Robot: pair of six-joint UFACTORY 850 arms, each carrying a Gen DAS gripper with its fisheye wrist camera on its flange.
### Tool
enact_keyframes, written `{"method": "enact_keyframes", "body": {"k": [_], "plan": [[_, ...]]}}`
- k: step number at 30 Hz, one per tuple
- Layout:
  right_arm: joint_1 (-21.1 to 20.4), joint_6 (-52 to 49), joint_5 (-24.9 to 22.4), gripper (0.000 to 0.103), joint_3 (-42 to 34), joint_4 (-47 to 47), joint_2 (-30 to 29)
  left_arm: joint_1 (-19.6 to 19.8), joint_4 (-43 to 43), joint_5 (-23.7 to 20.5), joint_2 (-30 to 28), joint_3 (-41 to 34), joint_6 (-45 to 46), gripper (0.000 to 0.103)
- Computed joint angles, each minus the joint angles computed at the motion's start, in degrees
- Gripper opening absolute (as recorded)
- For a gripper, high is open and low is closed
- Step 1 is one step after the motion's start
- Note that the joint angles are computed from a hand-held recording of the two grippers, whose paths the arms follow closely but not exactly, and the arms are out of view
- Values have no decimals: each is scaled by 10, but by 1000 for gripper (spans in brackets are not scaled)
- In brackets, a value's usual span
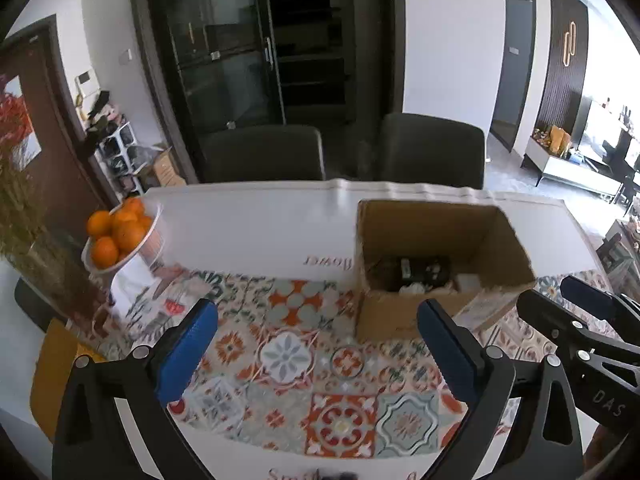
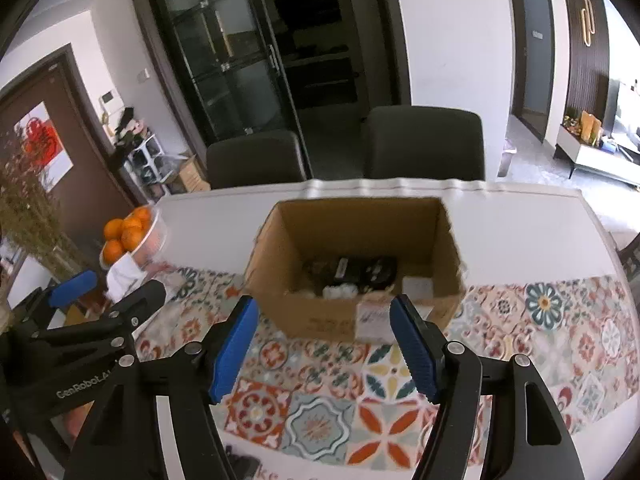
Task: Organize rigid objects
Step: 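Move both open tools back toward the black flashlight left on the runner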
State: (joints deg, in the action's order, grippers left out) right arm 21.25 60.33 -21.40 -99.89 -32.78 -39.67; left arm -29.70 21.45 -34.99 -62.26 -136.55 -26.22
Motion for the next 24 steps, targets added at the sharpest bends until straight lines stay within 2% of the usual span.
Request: {"method": "enact_keyframes", "body": {"k": [5, 9, 17, 24], "plan": [[15, -28, -1, 69, 9, 32, 1, 9, 42, 51, 80, 151, -62, 102], [26, -58, -1, 69, 13, 66, -4, 17, 61, 76, 125, 239, -105, 102], [50, -139, -6, 69, 7, 156, -25, 35, 60, 92, 174, 347, -134, 102], [67, -226, -30, 69, -11, 256, -56, 49, 60, 90, 191, 411, -145, 102]]}}
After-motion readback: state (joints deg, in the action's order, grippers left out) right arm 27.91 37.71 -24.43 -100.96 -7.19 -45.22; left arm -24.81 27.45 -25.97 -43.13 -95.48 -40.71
